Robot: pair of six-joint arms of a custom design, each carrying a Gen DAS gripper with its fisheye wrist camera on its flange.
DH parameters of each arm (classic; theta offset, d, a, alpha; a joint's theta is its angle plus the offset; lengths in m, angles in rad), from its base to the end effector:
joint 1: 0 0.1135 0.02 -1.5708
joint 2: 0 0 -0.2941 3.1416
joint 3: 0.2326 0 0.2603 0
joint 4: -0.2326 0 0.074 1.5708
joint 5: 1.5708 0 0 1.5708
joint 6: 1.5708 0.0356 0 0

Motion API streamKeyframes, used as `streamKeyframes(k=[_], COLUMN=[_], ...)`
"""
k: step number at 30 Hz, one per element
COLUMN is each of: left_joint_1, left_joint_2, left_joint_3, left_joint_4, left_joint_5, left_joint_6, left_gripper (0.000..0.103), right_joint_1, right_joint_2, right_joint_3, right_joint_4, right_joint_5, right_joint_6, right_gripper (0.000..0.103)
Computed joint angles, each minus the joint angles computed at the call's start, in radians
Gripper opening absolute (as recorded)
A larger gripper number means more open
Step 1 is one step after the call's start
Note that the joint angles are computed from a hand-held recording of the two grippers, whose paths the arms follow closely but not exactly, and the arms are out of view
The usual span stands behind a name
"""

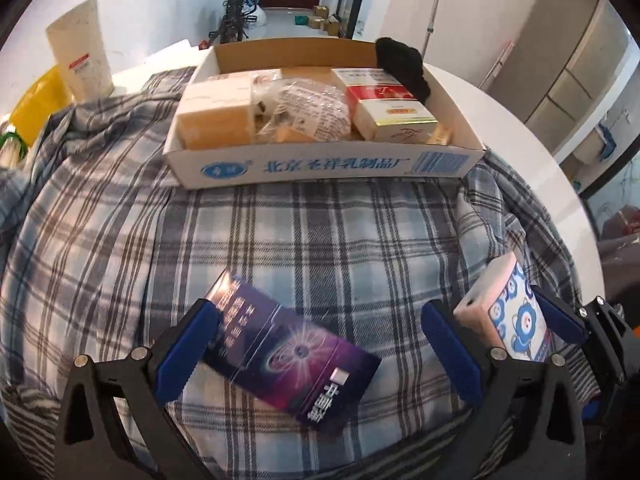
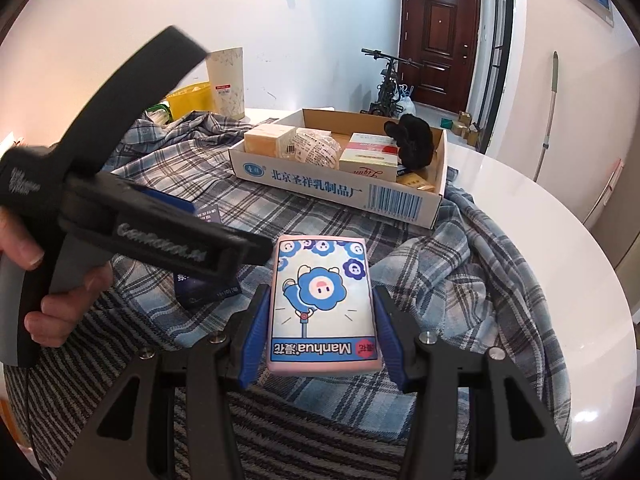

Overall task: Organize objects
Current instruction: 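Hold the Manhua box with the right tool while the left tool grasps the blue-purple cigarette pack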

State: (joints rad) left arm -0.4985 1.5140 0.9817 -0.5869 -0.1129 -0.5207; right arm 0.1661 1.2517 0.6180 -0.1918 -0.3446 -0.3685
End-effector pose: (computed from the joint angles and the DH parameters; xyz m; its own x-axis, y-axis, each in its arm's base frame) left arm 0.2652 -0.1398 0.2319 -0.9004 -0.0727 -0.4290 -0.0185 0.9914 -0.1292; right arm 0.2350 0.0516 0.2121 -0.5387 -0.4341 -0.7221 -0.6170 0.7868 -0.0127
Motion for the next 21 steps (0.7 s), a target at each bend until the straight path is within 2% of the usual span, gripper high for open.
streamKeyframes(k=[4, 9, 13, 19, 21], left_joint_1=[-0.008, 0.066, 0.083, 0.031, 0.03], left_joint_2=[-0.033, -0.084, -0.047, 0.021, 0.045], left_joint_3=[-0.014, -0.057, -0.06, -0.001, 0.018], left_joint_4=[-0.029, -0.054, -0.035, -0.006, -0.007], left_joint_5=[-0.05, 0.026, 0.074, 0.008, 0.021], left_joint_6=[-0.034, -0.103, -0.099, -0.066, -0.059], left_gripper=[0.103, 0.103, 0.103, 0.099, 0.094], right_joint_1=[-0.016, -0.016, -0.013, -0.021, -0.023], right_joint_2=[-0.001, 0.001, -0.001, 0.004, 0.005], right_joint_3=[0.003, 0.007, 0.006, 0.008, 0.009], right_joint_4=[-0.007, -0.016, -0.017, -0.019, -0.02], right_joint_5=[-0.014, -0.019, -0.014, -0.016, -0.017], right_joint_6=[0.002, -0.006, -0.006, 0.002, 0.001], right_gripper=[0.049, 0.049, 0.049, 0.049, 0.049])
